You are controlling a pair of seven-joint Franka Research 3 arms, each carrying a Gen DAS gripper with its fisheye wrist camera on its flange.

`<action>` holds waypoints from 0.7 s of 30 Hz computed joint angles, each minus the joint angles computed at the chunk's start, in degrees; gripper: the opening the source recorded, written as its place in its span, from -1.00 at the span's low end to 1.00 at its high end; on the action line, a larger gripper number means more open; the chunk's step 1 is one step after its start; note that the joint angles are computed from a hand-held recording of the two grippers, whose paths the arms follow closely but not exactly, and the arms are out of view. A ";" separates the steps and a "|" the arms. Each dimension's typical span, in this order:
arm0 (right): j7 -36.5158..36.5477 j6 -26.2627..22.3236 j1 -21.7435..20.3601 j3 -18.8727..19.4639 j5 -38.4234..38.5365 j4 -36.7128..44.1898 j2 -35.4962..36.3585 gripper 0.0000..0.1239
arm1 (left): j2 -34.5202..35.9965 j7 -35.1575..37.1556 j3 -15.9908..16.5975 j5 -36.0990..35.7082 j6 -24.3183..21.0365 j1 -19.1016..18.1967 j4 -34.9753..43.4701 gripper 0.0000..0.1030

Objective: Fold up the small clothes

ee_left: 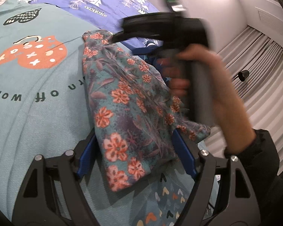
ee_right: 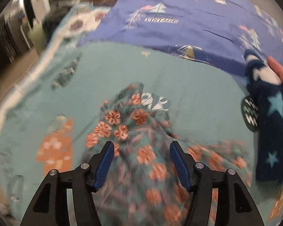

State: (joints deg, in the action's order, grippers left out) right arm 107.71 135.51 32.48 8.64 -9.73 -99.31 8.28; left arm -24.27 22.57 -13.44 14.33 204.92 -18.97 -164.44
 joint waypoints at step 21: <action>-10.10 4.23 -13.28 3.47 15.26 -46.10 -50.82 0.27 | -16.89 3.90 14.28 8.48 -20.03 -8.84 1.20 0.46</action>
State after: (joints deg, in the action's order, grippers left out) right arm 97.61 139.74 19.19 12.11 5.53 -145.40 -42.54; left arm -41.16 26.47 0.84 22.81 184.90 -27.81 -163.25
